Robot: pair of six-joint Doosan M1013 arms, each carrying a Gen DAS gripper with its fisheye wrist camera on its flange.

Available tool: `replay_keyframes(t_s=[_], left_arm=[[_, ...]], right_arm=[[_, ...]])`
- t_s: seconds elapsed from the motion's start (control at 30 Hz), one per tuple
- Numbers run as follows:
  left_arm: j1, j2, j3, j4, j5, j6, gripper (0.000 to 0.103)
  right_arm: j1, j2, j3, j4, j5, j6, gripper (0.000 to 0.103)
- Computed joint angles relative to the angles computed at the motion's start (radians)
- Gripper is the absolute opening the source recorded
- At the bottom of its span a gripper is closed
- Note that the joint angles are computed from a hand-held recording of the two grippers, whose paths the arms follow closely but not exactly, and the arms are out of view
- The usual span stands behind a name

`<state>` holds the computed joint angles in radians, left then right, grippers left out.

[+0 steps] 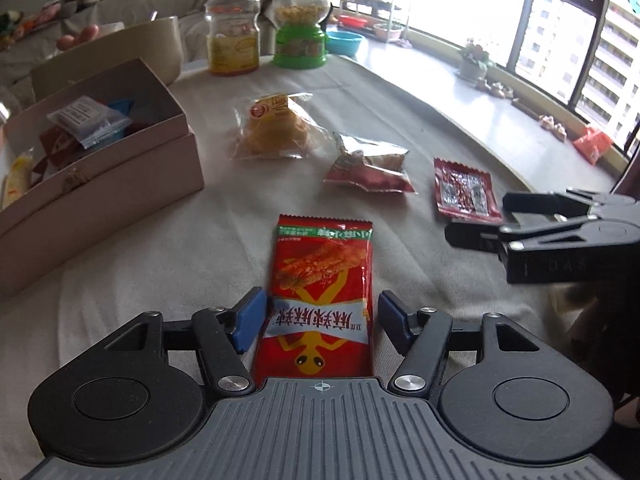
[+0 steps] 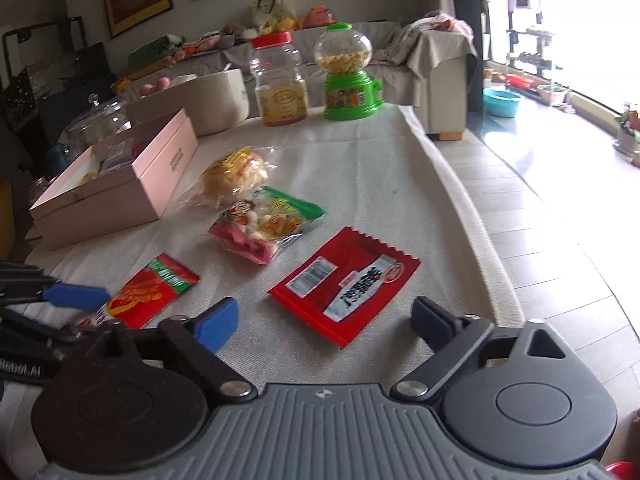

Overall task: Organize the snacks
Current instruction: 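Lift the red spicy-strip bag with the left tool while the right tool grasps the white candy bag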

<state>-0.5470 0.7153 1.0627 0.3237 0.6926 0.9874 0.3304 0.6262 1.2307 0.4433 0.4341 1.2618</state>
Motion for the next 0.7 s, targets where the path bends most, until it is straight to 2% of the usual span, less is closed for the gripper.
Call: replay_keyframes(t_s=[0.17,0.3,0.4,0.47,0.53,0.7], left_arm=[[0.005,-0.011,0.025,-0.006,-0.037,-0.024,0.064],[0.0,-0.015,0.039,0.037,-0.054,-0.051,0.064],[-0.005,-0.016,0.043,0.063,-0.055,-0.052,0.063],[-0.007,-0.018,0.051,0.08,-0.065,-0.054,0.062],[-0.005,-0.023,0.063,0.082,-0.082,-0.055,0.061],[0.007,-0.039,0.095,0.047,-0.131,-0.06,0.059]], right_arm=[[-0.009,0.005,-0.011,0.057,0.032,-0.036,0.103],[-0.015,0.008,-0.025,0.071,0.067,-0.031,0.103],[-0.003,0.011,-0.032,-0.013,0.077,-0.039,0.103],[0.016,0.011,-0.037,-0.139,0.08,0.002,0.103],[0.021,0.009,-0.039,-0.142,0.086,-0.032,0.103],[0.035,-0.006,-0.04,-0.174,-0.012,-0.002,0.102]])
